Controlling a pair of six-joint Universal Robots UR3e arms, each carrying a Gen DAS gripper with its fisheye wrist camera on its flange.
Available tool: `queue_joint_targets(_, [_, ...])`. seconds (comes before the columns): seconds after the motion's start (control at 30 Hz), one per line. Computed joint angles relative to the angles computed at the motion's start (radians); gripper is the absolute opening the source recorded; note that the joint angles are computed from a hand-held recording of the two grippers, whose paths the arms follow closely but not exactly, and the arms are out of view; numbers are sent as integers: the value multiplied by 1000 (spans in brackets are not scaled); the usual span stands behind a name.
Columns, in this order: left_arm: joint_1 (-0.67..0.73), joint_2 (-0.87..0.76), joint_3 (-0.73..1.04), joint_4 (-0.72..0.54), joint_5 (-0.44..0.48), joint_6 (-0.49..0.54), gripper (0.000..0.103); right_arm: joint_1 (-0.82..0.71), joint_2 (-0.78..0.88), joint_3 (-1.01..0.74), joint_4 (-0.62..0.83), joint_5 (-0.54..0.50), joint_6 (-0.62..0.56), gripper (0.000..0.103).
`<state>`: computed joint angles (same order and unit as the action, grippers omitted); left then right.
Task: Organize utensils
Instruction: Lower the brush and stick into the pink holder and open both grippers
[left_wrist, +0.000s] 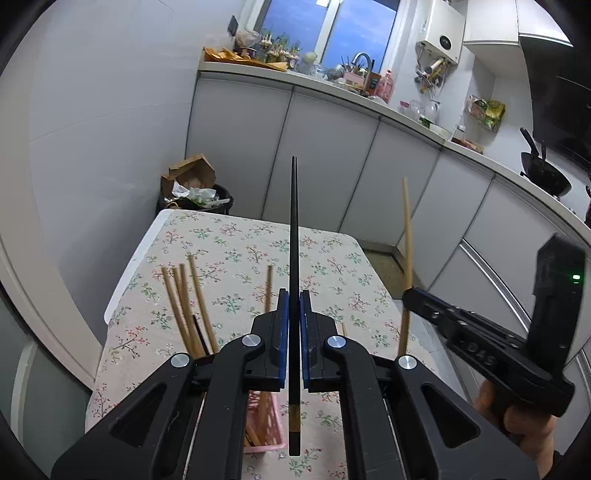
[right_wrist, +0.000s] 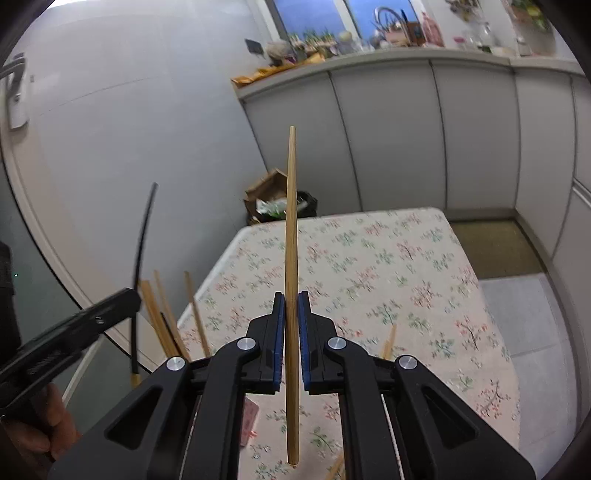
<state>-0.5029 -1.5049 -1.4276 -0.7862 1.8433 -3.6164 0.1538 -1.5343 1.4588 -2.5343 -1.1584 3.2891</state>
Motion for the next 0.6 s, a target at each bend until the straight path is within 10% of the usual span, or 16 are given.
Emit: queue_joint_targets(0.6, [114,120,-452,529,-28,47,5,137,114,53,-349,21,166,7])
